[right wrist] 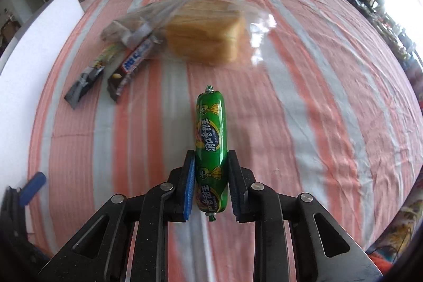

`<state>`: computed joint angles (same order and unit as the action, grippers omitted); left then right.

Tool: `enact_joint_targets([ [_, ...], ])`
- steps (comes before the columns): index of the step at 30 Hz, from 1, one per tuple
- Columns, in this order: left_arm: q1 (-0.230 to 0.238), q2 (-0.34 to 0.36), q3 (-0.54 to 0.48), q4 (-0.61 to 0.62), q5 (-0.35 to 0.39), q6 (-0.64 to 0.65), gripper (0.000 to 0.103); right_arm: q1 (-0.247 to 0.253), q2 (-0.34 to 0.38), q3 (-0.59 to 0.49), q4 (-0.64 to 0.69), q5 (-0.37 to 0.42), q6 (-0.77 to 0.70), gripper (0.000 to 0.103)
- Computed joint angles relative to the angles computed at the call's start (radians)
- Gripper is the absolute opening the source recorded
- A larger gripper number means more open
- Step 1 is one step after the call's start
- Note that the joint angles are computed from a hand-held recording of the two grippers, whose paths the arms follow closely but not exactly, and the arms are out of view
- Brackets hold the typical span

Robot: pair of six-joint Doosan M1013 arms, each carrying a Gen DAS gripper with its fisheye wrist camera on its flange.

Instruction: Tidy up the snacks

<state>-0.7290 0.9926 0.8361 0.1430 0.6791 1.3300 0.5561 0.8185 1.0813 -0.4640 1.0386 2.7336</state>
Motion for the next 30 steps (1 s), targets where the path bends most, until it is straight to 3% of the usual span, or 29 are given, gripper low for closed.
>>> enact_joint_targets([
  [6,0.0,0.0,0.0,0.001,0.0,-0.001,0.103,-0.002,-0.063,0.149,-0.149,-0.081,0.201,0.024],
  [10,0.0,0.0,0.001,0.001,0.0,-0.001,0.103,0.009,-0.062,0.179,-0.266,-0.125,0.291,0.027],
  [15,0.0,-0.001,0.001,0.002,0.0,-0.003,0.103,0.006,-0.058,0.18,-0.283,-0.149,0.309,0.064],
  [23,0.0,-0.001,0.001,0.003,0.0,-0.003,0.103,0.019,-0.057,0.182,-0.29,-0.132,0.324,0.076],
  [30,0.0,-0.001,0.001,0.003,0.0,-0.003,0.103,0.023,-0.053,0.176,-0.289,-0.119,0.324,0.079],
])
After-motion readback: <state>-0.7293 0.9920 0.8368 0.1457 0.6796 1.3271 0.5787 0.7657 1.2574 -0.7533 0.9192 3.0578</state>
